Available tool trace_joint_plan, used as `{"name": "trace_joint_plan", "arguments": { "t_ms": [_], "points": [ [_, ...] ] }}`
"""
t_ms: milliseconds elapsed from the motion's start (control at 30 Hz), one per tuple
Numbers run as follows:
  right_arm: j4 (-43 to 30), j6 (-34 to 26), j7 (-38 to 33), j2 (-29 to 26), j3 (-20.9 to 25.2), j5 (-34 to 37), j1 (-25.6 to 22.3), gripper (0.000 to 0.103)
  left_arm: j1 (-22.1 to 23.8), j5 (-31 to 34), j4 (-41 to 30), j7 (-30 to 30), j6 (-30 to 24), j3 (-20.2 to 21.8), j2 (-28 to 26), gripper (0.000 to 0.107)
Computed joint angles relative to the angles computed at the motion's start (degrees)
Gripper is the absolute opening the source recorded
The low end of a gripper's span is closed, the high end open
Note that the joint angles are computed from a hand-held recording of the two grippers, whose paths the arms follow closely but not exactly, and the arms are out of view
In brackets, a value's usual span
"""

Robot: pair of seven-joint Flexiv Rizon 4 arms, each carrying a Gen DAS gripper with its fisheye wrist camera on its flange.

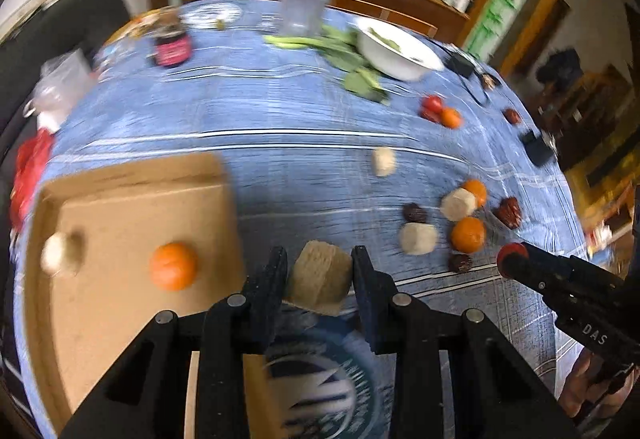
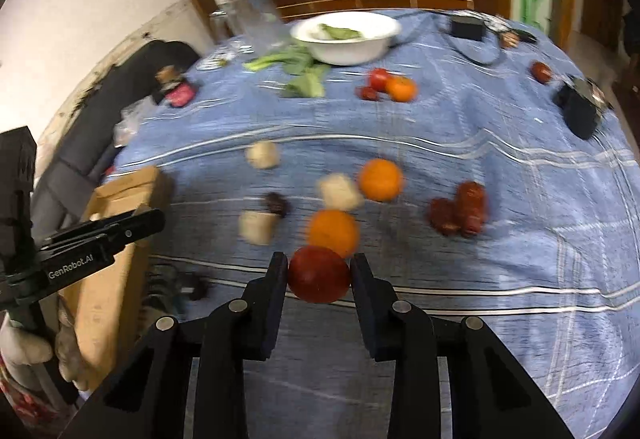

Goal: Organize fruits
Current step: 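Grasp a beige cube with the left tool while the right tool grasps a red tomato, then lower the cube and tomato into the box and open both tools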

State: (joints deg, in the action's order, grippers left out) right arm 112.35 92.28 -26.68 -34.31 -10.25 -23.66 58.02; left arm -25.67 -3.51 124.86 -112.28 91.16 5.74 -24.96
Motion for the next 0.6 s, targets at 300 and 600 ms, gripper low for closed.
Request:
{"name": "trace_joint_plan", "arguments": {
  "t_ms": [300, 600],
  "points": [
    [-21.91, -9.03, -12.58, -10.63, 22.99, -0.3, -10.59, 0.035, 6.39, 1.13, 12.79, -3.67, 1.09, 5.18, 7.68, 0.032],
    [-42.3, -24.47, -21.9, -22.34, 28.1, 3.96, -5.62, 0.036, 13.63, -0.06, 14.56, 2.1, 1.33, 3.04, 5.3, 0.032]
  ]
}}
